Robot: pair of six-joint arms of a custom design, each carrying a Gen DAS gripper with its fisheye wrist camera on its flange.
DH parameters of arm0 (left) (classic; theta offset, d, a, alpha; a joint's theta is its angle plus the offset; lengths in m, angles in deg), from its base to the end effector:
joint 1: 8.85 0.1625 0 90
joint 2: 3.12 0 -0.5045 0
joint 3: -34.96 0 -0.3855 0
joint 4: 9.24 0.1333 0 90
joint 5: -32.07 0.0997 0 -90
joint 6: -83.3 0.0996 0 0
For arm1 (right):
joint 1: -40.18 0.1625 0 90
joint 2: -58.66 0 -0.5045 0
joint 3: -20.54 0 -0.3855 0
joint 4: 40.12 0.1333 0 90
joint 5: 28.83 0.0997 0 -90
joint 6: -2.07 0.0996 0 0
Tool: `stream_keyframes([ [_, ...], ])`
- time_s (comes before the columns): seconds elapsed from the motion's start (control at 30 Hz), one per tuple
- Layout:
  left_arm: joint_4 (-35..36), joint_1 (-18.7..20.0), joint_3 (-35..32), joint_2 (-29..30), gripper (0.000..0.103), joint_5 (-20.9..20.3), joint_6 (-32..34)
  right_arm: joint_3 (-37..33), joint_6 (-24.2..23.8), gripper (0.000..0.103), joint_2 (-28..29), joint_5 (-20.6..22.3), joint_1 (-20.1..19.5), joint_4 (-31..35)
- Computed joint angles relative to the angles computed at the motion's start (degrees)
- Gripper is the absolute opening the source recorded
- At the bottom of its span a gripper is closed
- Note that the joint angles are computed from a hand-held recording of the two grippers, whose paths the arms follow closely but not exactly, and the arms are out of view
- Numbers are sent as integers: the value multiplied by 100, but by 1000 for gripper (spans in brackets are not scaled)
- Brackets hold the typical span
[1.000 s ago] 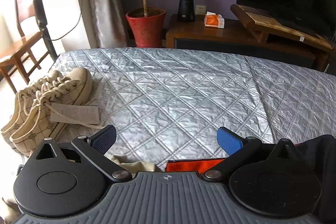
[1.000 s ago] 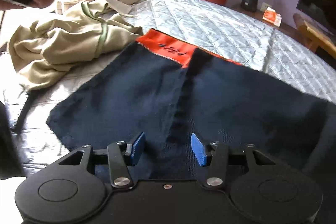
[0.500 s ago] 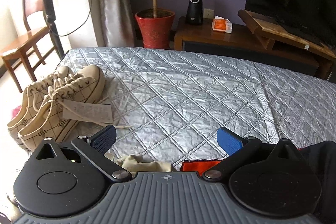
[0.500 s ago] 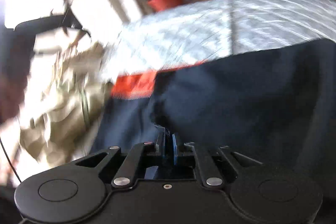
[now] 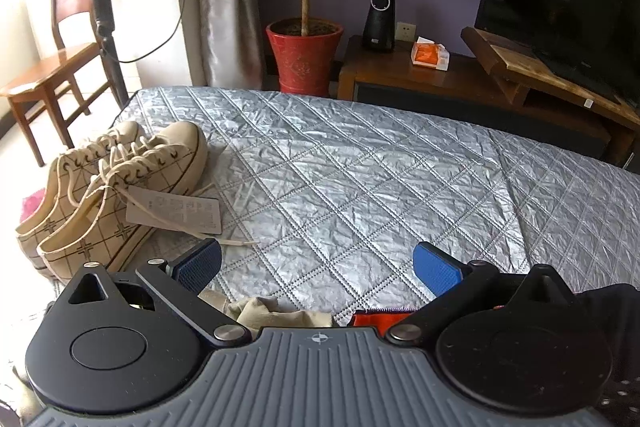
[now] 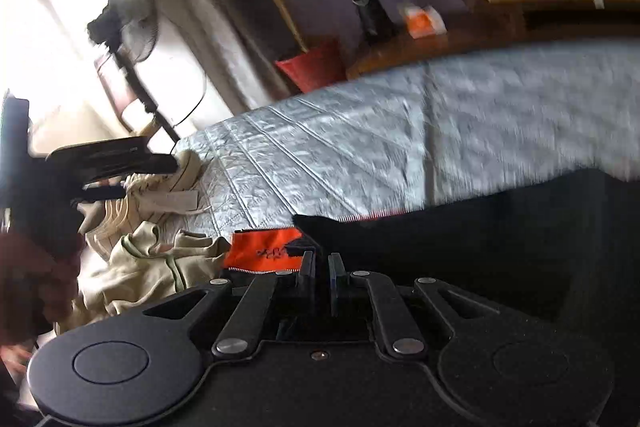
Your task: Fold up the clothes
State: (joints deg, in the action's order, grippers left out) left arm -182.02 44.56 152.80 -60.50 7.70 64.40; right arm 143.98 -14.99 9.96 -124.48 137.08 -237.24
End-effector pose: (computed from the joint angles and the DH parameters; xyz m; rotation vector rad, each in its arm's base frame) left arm -0.1598 -0.5911 0.2519 0.0587 2.1069 -0.9927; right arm 0.1913 -0.5527 0.1393 0.5580 -2.8287 0.8211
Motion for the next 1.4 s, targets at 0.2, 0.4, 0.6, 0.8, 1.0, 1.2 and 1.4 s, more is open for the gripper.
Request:
stream_keyframes([
  [0.2,-18,14,-3,-24,103,11,-33,74,419,6,79,232,-204,-85],
  [0.4,-12,14,14,-67,103,60,-116,97,1054,6,-4,1080,-174,-47],
  [0.6,-28,37,17,-143,103,183,-288,-164,1091,6,35,1534,127,111],
  [0.8,90,86,28,-285,103,259,-629,-307,925,6,289,1334,334,377],
  [1.0,149,102,24,-323,103,172,-682,-430,1078,6,635,1160,295,437],
  [1.2,195,128,8,-343,103,66,-779,-466,612,10,532,1406,332,730],
  [1.4,180,138,29,-341,103,64,-710,-287,24,21,637,466,373,1060],
])
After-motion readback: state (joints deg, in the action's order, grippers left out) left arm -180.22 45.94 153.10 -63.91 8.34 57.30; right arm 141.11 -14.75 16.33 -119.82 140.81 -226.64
